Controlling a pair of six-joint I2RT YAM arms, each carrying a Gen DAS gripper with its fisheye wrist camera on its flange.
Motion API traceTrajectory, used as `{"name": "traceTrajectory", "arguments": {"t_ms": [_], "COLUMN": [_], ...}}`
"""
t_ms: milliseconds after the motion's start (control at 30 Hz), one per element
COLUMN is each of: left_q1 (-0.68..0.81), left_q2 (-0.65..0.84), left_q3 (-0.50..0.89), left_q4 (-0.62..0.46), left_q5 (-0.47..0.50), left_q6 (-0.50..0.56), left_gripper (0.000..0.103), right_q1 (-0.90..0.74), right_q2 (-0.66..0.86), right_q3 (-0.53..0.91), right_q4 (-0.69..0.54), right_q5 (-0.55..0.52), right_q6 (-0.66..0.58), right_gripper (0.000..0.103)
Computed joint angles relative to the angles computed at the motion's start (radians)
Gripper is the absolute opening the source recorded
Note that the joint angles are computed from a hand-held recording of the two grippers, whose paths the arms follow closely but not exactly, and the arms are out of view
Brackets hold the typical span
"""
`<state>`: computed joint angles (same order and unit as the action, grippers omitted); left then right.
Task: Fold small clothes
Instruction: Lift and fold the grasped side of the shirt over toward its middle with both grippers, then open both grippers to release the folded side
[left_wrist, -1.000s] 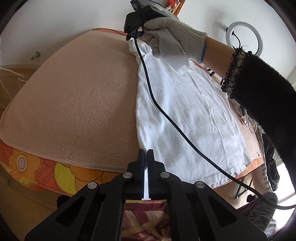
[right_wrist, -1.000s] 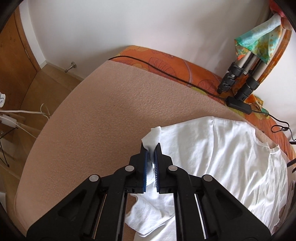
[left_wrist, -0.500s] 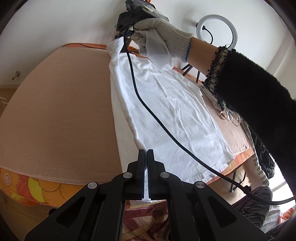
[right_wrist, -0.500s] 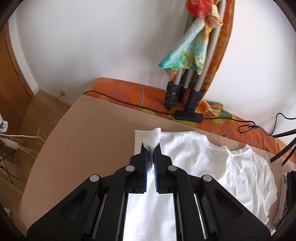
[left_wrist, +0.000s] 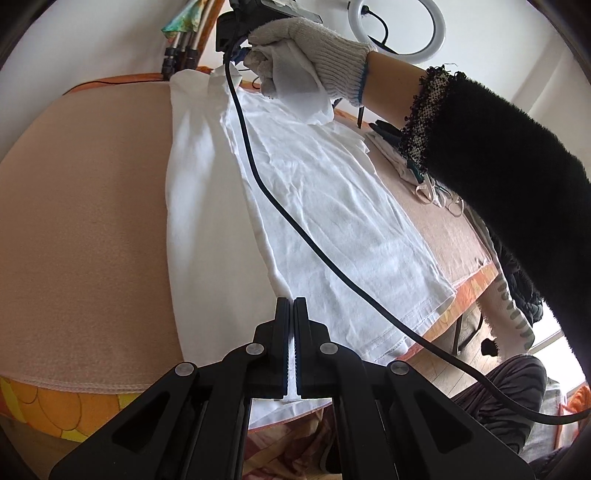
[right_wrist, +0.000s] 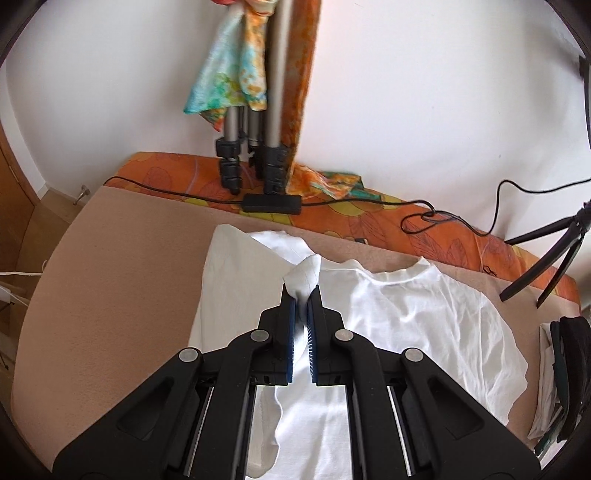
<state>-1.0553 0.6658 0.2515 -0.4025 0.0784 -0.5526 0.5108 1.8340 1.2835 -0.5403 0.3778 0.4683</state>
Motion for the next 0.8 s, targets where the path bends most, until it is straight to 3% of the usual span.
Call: {"name": "traceTrajectory", "arguments": {"t_ms": [167, 333, 400, 500, 567, 800], "left_q1": [-0.043, -0.068, -0.085, -0.146, -0.153, -0.075], "left_q2": [0.121, 0.232, 0.264, 0.261, 0.226, -0.15], "left_q3": [0.006, 0.024, 0.042, 0.066, 0.062, 0.034], "left_q4": [0.098, 0.2, 0.216, 0.188, 0.163, -0.134], "left_q5": [0.001, 0.041, 0.064, 0.029, 0.042, 0.015], "left_q6": [-0.03, -0.066, -0.064, -0.041, -0.029, 0.036], "left_gripper": [0.001, 0.001, 0.006, 0.014, 0.014, 0.015], "right_q1": [-0.049, -0.056, -0.055, -0.06, -0.049, -0.026], "right_q2": [-0.013, 0.015, 0.029, 0.022, 0.01, -0.289], "right_q3": [-0.098, -0.098, -0.086, -0.093, -0.098, -0.294], "right_q4": [0.074, 0.097, 0.094, 0.096, 0.075, 0.045], "right_q5": [-0.031, -0.041, -0.047, -0.078, -0.03, -0.028], "right_q6": [-0.009, -0.024, -0.031, -0.047, -0.049, -0.01], "right_gripper": [0.006, 0.006, 0.006, 0.013, 0.05, 0.052]}}
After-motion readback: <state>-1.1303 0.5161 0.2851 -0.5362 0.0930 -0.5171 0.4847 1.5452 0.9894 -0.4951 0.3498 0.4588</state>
